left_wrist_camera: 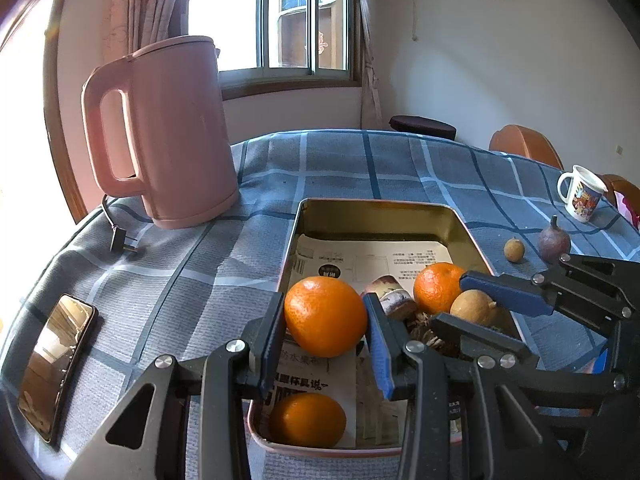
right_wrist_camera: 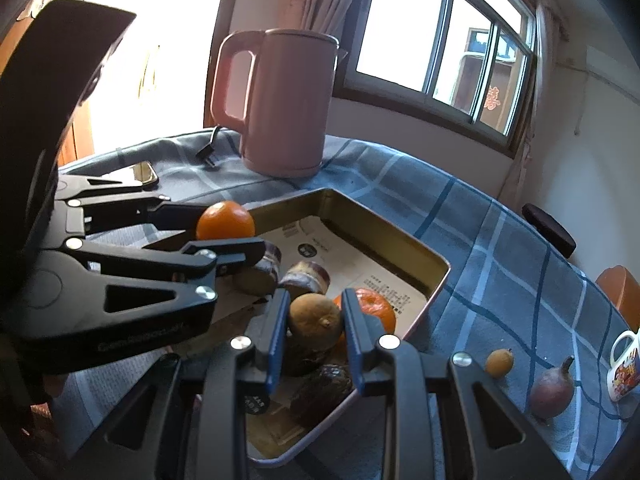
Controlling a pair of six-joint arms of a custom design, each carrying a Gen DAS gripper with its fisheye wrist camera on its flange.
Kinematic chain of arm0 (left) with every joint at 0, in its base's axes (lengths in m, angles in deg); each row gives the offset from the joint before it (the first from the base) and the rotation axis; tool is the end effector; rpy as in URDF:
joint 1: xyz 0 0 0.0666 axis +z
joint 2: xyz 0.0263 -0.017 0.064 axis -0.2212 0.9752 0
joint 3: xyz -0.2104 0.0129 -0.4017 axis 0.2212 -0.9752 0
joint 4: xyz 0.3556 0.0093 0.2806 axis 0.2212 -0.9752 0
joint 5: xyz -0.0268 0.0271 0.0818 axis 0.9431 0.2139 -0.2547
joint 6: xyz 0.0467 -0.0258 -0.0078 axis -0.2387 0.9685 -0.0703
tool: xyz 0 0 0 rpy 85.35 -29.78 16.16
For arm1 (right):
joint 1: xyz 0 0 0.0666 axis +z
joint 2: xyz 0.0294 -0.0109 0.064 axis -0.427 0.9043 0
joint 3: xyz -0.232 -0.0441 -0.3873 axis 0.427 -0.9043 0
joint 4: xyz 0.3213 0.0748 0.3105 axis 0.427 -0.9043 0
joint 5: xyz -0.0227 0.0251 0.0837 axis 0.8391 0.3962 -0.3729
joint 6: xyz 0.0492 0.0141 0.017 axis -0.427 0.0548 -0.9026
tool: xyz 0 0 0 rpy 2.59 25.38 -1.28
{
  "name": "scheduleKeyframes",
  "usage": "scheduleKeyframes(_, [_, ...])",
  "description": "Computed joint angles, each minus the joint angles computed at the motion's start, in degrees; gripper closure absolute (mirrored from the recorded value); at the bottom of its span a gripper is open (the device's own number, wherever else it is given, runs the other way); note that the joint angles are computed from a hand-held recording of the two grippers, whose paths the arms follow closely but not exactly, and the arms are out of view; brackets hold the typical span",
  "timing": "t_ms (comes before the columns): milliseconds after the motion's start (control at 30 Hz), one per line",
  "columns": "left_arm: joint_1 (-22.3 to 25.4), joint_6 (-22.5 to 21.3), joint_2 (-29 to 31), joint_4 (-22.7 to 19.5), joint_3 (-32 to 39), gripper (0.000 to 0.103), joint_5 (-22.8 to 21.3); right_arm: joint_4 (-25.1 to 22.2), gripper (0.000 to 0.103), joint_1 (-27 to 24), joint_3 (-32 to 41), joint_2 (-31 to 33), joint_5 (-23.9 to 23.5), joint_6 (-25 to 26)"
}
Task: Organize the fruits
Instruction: 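Open the right tool to drop the tan fruit into the tin while the left tool releases the orange, then grasp the large purple-brown fruit with the right tool while the left tool grasps a tan fruit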
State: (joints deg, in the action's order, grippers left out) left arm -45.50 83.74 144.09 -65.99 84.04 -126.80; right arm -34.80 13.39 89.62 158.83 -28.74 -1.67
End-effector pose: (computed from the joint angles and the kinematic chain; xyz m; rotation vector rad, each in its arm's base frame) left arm 0.3750 -0.2138 0.3342 -0.4115 2.1646 0.2049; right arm 0.4532 0.3742 0.3194 -1.2566 1.8149 0.4482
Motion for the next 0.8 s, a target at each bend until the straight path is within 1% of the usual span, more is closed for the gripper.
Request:
scheduleKeyframes(67, [0.0, 0.0, 0.1, 0.3, 0.0, 0.062, -0.2, -0.3, 0.073, 0.0, 0.2, 0.1, 0.3, 0.0])
scheduleKeyframes(100, [0.0, 0.0, 0.1, 0.2, 0.0, 0.062, -0.3, -0.4, 0.070, 0.0, 0.2, 0.2, 0.3, -0.1])
scheduleKeyframes(133, [0.0, 0.2, 0.2, 0.0, 0.1, 0.060, -0.4, -0.6, 0.060, 0.0, 0.3, 0.2, 0.1, -0.1])
scheduleKeyframes(200, [-0.1, 0.3, 0.0, 0.3, -0.1, 0.058, -0.2, -0.2, 0.045, -0.1, 0.2, 0.1, 0.0, -0.4])
scheduleKeyframes(267, [-0.3, 0.6, -0.2, 0.1, -0.1, 0.056, -0.3, 0.7, 0.044, -0.4, -0.2, -0.2, -0.2, -1.2])
scheduleKeyframes(300, [-0.4, 0.8, -0.2, -0.2, 0.0, 0.050, -0.7, 0.8, 0.044, -0.5, -0.3, -0.3, -0.6, -1.6])
scheduleKeyframes(333, [-0.8, 1.3, -0.2, -1.0, 0.3, 0.041, -2.0, 1.1, 0.044, -0.7, -0.5, -0.4, -0.8, -2.0])
scheduleKeyframes(400, [-1.5, 1.3, -0.8, -0.3, 0.1, 0.029, -3.6, 2.0, 0.044, -1.3, -1.2, -1.0, -0.9, -2.5])
scheduleKeyframes(467, [-2.2, 0.8, -1.5, 1.6, -0.1, 0.027, -3.9, 2.6, 0.044, -2.3, -2.0, -1.8, -0.7, -1.9])
scheduleKeyframes(567, [-3.5, -1.7, -0.8, 4.2, 1.3, 0.027, -4.1, 3.8, 0.036, -4.9, -3.1, -3.3, 0.1, -1.6])
scheduleKeyframes(633, [-4.3, -3.7, 0.5, 5.9, 2.7, 0.027, -3.9, 4.5, 0.030, -6.9, -3.1, -3.9, 1.2, -2.5])
scheduleKeyframes(733, [-5.5, -6.7, 3.8, 7.3, 5.9, 0.026, -2.9, 3.9, 0.029, -10.2, -1.5, -3.2, 5.7, -5.9])
scheduleKeyframes(800, [-6.0, -8.5, 6.6, 7.3, 8.5, 0.026, -2.4, 1.8, 0.029, -12.7, 0.8, -1.5, 6.7, -9.9])
